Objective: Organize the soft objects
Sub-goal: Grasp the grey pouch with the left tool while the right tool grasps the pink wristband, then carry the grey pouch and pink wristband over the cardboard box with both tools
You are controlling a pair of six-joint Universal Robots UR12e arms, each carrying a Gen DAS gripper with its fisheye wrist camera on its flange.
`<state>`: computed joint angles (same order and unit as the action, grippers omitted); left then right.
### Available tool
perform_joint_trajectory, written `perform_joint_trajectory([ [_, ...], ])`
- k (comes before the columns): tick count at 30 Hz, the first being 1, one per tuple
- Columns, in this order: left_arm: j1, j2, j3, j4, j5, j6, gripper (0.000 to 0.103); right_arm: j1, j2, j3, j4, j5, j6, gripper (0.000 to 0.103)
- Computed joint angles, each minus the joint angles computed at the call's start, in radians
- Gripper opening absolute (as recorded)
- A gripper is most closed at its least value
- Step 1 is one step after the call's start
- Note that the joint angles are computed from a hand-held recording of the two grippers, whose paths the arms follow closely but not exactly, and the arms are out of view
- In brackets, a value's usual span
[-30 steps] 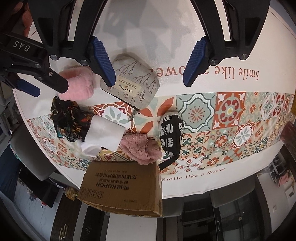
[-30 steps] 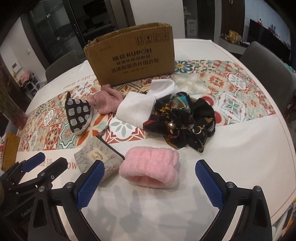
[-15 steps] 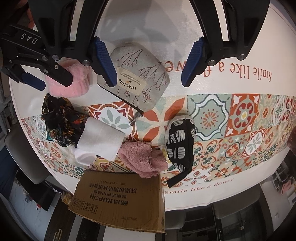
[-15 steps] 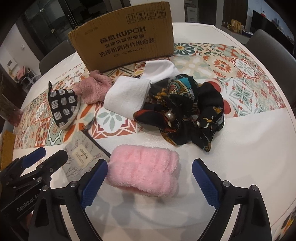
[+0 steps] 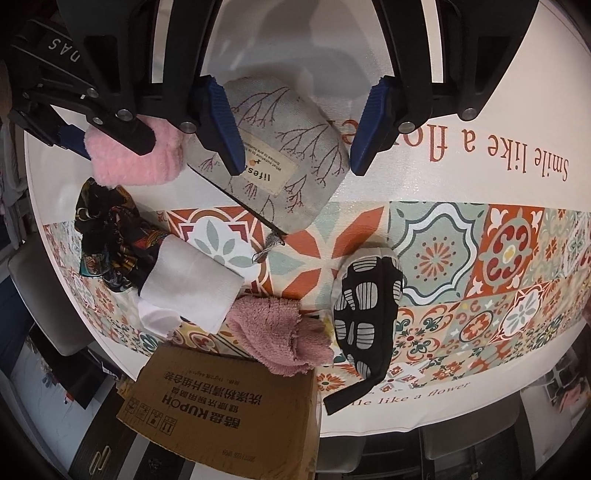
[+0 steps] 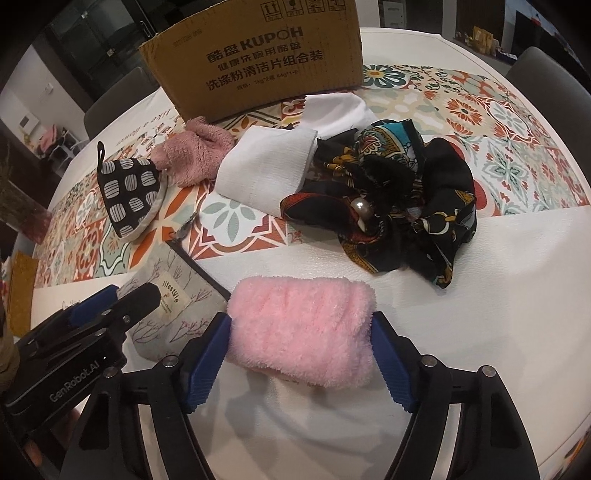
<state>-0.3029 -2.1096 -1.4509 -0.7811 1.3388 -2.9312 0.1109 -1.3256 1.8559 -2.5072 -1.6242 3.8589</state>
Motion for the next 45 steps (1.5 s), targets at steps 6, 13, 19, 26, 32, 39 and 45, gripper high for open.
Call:
perform_joint_trajectory([
  [6, 0.003, -0.008, 0.002, -0.017, -0.005, -0.025, 0.046, 0.007, 0.005, -0.004, -0.002, -0.018, -0.008, 0.069],
  [13, 0.007, -0.004, -0.011, 0.007, -0.017, -0.042, 0.016, 0.015, 0.004, -0.005, -0.008, -0.040, -0.024, 0.059],
  [19, 0.006, 0.016, -0.034, 0.033, -0.020, -0.034, 0.010, 0.017, -0.002, -0.001, -0.025, -0.041, -0.042, 0.039],
  [26, -0.002, 0.044, -0.058, 0.110, -0.015, -0.011, 0.009, 0.009, -0.020, 0.007, -0.045, -0.023, -0.071, 0.029],
  [32, -0.003, 0.067, -0.075, 0.166, -0.027, -0.004, 0.009, 0.005, -0.042, 0.012, -0.058, -0.021, -0.096, 0.029],
  [39, -0.005, 0.090, -0.086, 0.239, -0.039, -0.022, 0.008, 0.005, -0.065, 0.008, -0.096, -0.043, -0.137, 0.029],
  [45, -0.007, 0.097, -0.080, 0.314, -0.054, -0.046, 0.008, -0.001, -0.078, 0.001, -0.140, -0.060, -0.173, 0.029],
])
